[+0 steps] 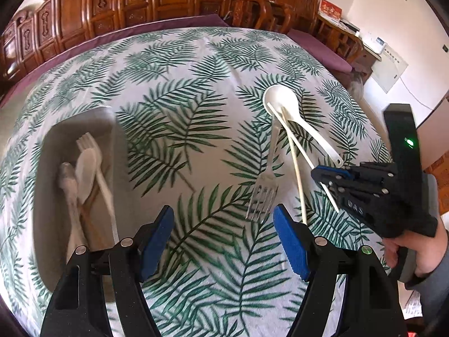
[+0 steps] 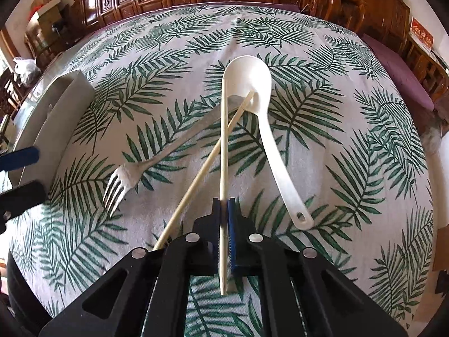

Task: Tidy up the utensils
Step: 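Grasp a steel fork from the pile with the left gripper, then carry the steel fork into the tray and open the left gripper while the right holds the chopstick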

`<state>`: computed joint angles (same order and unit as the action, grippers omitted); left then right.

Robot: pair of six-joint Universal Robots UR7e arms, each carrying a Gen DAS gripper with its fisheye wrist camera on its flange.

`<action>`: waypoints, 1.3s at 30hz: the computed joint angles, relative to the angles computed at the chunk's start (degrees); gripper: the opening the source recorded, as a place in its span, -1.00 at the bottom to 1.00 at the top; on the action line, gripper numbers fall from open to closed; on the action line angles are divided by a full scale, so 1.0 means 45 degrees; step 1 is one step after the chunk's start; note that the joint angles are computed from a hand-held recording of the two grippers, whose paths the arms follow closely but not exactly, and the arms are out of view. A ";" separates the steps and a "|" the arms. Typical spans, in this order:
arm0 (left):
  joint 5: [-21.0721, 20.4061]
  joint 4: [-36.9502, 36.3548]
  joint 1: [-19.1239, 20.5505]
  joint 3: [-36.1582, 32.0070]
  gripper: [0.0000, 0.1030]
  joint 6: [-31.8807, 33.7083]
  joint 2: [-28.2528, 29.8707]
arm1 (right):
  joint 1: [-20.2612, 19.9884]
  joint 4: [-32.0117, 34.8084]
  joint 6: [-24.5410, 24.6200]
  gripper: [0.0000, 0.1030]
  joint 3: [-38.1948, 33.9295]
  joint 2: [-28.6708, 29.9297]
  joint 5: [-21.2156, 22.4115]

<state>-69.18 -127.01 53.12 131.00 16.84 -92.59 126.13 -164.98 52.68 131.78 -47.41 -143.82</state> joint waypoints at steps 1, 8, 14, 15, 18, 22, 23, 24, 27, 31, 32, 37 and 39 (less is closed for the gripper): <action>-0.0135 -0.0075 0.0042 -0.0012 0.36 0.0023 0.0130 | 0.0064 -0.0007 0.0098 -0.88 0.0052 -0.0037 -0.0007; -0.0300 -0.0971 -0.0012 0.0062 0.34 -0.0052 0.1335 | 0.0975 0.0373 0.1041 -0.88 0.0579 -0.0763 -0.0205; -0.0383 -0.1289 0.0055 -0.0054 0.15 -0.0366 0.2294 | 0.1530 0.0155 0.1517 -0.88 0.1050 -0.1206 -0.0238; -0.0428 -0.1303 0.0080 -0.0081 0.13 -0.0451 0.2439 | 0.1579 0.0113 0.1525 -0.88 0.1093 -0.1247 -0.0237; -0.0611 -0.1256 0.0140 -0.0153 -0.01 -0.0563 0.2757 | 0.1760 0.0020 0.1540 -0.88 0.1202 -0.1345 -0.0232; -0.0814 -0.1227 0.0112 -0.0139 -0.16 -0.0601 0.2833 | 0.1883 -0.0172 0.1498 -0.88 0.1271 -0.1344 -0.0193; -0.0955 -0.1126 0.0102 -0.0146 -0.30 -0.0607 0.2816 | 0.1896 -0.0222 0.1488 -0.88 0.1281 -0.1324 -0.0182; -0.1064 -0.1034 0.0086 -0.0164 -0.42 -0.0620 0.2810 | 0.1911 -0.0276 0.1481 -0.88 0.1282 -0.1292 -0.0174; -0.1244 -0.0834 -0.0003 -0.0128 -0.60 -0.0706 0.2720 | 0.1977 -0.0353 0.1489 -0.88 0.1247 -0.1206 -0.0144; -0.1489 -0.0390 -0.0051 -0.0165 -0.89 -0.0830 0.2530 | 0.2157 -0.0137 0.1584 -0.88 0.1089 -0.1161 -0.0143; -0.1489 -0.0268 -0.0079 -0.0172 -0.92 -0.0869 0.2483 | 0.2191 -0.0085 0.1594 -0.88 0.1051 -0.1154 -0.0155; -0.1412 -0.0073 -0.0199 0.0001 -0.95 -0.0943 0.1995 | 0.2450 0.0375 0.1884 -0.88 0.0826 -0.1174 -0.0241; -0.1341 0.0115 -0.0254 0.0025 -0.95 -0.1028 0.1708 | 0.2594 0.0638 0.2047 -0.88 0.0709 -0.1176 -0.0286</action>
<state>-75.21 -126.50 51.98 131.11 12.21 -84.90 137.80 -162.11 61.89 134.98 -52.70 -145.11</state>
